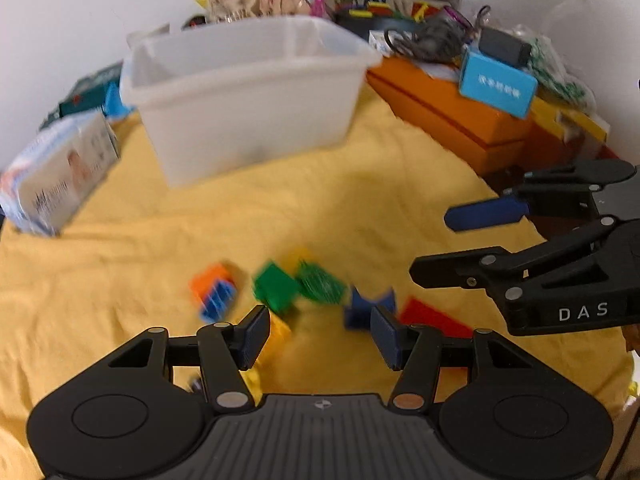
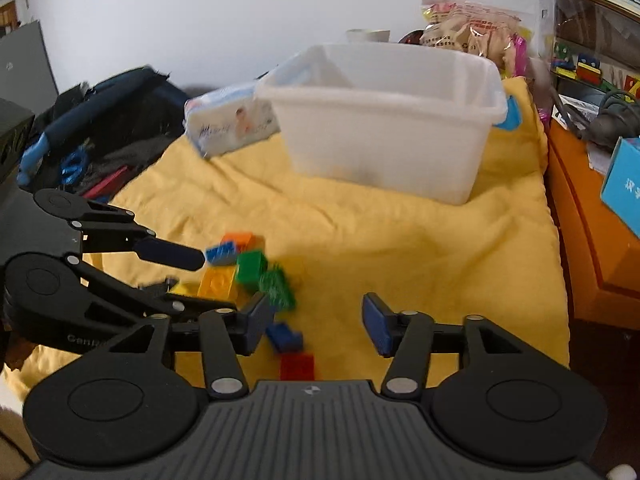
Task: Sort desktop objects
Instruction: 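Move both open tools back to the brick pile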
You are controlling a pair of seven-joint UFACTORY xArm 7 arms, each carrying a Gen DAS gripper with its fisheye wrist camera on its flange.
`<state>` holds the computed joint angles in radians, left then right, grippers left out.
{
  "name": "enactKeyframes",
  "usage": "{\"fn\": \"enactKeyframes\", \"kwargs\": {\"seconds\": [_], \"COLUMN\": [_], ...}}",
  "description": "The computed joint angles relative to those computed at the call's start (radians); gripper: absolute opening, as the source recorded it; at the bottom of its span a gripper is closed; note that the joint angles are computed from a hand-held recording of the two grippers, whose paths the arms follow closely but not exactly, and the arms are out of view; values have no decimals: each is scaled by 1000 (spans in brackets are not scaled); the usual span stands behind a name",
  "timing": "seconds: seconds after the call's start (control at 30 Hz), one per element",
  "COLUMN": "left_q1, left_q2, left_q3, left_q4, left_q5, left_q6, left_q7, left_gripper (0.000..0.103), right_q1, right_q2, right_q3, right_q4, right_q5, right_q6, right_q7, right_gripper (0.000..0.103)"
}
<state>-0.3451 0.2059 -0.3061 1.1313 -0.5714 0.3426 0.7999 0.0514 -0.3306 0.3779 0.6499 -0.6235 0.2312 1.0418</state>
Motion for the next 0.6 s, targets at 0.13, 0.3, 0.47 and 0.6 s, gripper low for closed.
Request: {"fn": "enactKeyframes", "kwargs": {"seconds": [0.13, 0.3, 0.47, 0.6], "left_q1": [0, -4, -8, -10], "left_q2": [-13, -33, -49, -65], "left_q3": [3, 13, 24, 33], "left_q4": [-31, -66, -101, -129], "left_q5": [-20, -23, -21, -14], "left_q6": [3, 0, 7, 26], "left_q7": [-21, -51, -84, -113], "left_gripper": [60, 60, 60, 60], "right_q1": [24, 38, 72, 78], "right_q2": [-11, -16, -2, -4], "right_q3": [1, 15, 5, 8], "right_q4": [-17, -31, -39, -49], "right_q5": [9, 4, 29, 32], "right_q6": [15, 20, 28, 22], "right_q7": [-10, -18, -44, -41], "right_gripper": [59, 59, 59, 61]}}
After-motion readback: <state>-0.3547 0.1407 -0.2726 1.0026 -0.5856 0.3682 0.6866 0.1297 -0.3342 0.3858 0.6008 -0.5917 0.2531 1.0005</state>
